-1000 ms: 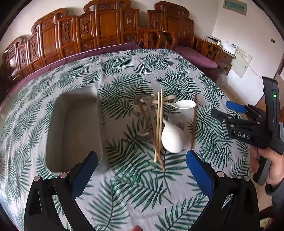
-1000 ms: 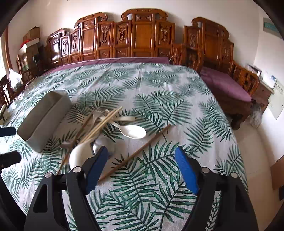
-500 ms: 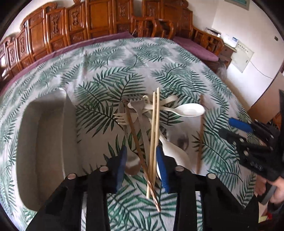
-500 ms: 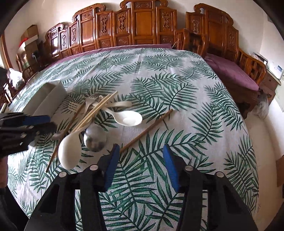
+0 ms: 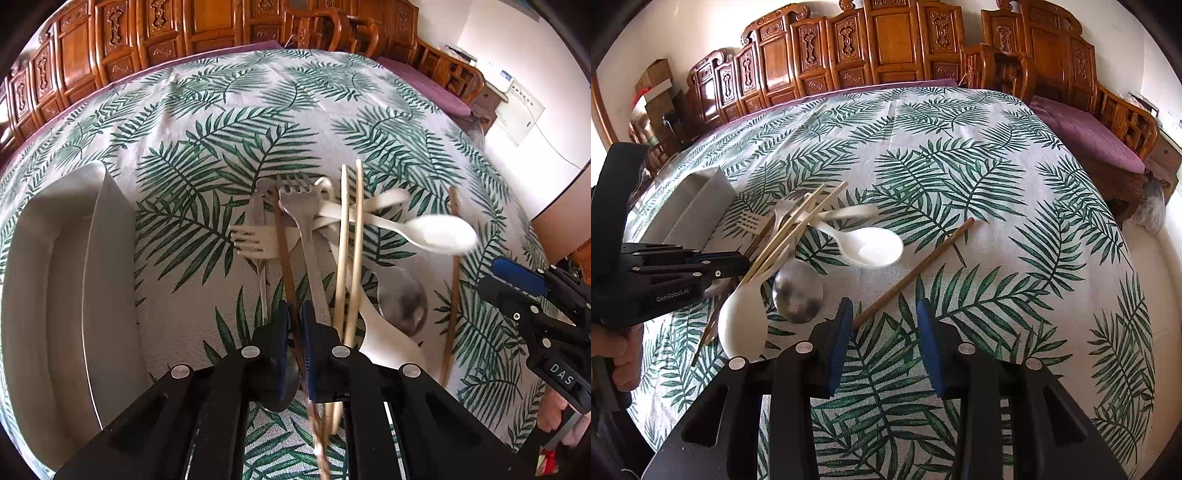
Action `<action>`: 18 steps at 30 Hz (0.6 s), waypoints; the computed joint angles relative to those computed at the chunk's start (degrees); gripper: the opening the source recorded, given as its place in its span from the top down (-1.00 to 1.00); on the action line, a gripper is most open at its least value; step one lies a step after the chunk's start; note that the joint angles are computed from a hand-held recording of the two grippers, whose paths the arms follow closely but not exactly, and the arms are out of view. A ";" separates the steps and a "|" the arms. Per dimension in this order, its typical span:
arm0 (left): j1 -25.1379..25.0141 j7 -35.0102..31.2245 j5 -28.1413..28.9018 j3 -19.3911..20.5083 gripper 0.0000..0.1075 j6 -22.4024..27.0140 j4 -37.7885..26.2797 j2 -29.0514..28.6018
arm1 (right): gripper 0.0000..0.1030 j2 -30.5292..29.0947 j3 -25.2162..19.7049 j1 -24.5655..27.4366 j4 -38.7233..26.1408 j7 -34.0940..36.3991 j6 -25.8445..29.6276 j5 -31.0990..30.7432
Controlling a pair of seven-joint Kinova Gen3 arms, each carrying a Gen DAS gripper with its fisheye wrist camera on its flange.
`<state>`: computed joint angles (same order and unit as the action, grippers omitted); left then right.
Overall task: Organize utensils
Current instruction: 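Grasp a second wooden chopstick with the right tool while the left tool holds its chopstick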
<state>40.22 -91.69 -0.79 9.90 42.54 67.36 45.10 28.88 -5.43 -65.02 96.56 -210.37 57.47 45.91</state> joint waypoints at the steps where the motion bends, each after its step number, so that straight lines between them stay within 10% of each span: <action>1: 0.04 -0.04 -0.07 -0.06 0.89 -0.38 0.20 -0.03 | 0.25 0.09 -0.05 0.12 -0.13 0.21 -0.05 -0.10; 18: -2.12 -1.39 0.75 1.40 0.92 -10.50 10.96 -7.23 | 0.25 -0.45 0.39 -0.33 1.01 -1.58 -1.32 1.17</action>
<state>38.09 -93.08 -0.05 11.30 32.04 78.32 37.87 28.43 -5.04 -65.34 97.57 -211.95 56.16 47.07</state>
